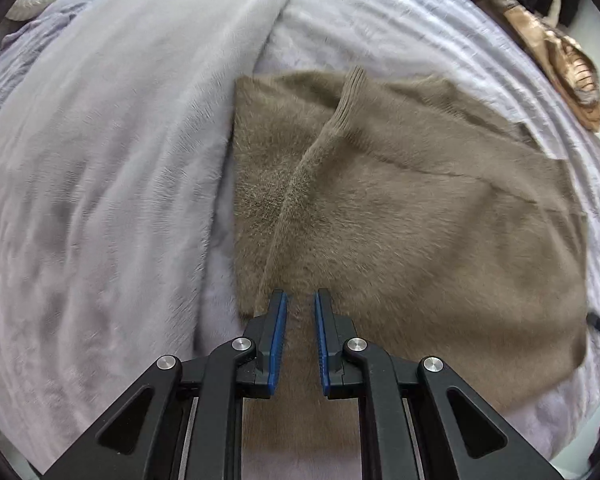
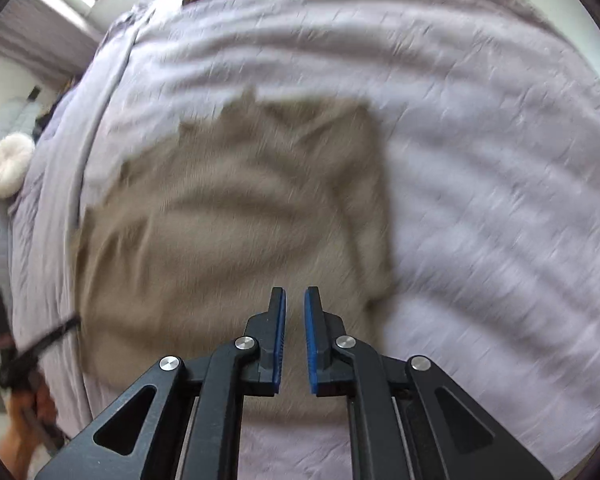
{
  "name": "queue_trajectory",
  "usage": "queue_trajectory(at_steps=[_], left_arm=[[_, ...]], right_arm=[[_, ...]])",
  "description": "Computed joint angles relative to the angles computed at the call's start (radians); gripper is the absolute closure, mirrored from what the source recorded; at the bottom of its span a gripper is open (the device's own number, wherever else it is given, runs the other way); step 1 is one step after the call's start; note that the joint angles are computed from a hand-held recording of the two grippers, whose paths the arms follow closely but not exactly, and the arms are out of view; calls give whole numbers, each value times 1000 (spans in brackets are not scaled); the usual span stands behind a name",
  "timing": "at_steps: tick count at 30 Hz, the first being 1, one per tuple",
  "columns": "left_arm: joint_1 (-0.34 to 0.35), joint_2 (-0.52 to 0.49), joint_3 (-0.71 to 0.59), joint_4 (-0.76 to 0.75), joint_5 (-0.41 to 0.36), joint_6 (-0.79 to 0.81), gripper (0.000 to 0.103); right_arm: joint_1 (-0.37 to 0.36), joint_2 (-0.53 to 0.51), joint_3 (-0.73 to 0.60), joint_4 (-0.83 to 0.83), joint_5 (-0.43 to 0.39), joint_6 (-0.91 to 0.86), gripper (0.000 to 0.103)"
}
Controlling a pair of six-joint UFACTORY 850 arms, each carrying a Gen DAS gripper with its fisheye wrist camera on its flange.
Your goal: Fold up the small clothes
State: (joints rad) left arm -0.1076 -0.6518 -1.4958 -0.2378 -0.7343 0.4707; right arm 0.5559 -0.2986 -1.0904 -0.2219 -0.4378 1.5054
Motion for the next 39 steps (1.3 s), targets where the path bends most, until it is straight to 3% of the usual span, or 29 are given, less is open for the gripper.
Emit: queue_trajectory(at_steps=[3,6,14,20,25,39], left_arm=[[3,-20,-24,-6,-23,6,88],[-1,11,-6,49,-3,0,88],[10,64,31,75,-33,-18,88],[16,123,84,55,-45,22,88],[38,154,107,49,-68,51,88],[79,170,120,69,-101,81,88]], right_arm=[[9,-36,18,167,11,-90,94],[26,1,86,180,90,-2,94],[32,46,85,237,17,-27,90],[56,20,16,256,-13,-36,86],[84,-12,-51,286,-27,-57,76],[133,-142,-271,335,-88,-155,68]])
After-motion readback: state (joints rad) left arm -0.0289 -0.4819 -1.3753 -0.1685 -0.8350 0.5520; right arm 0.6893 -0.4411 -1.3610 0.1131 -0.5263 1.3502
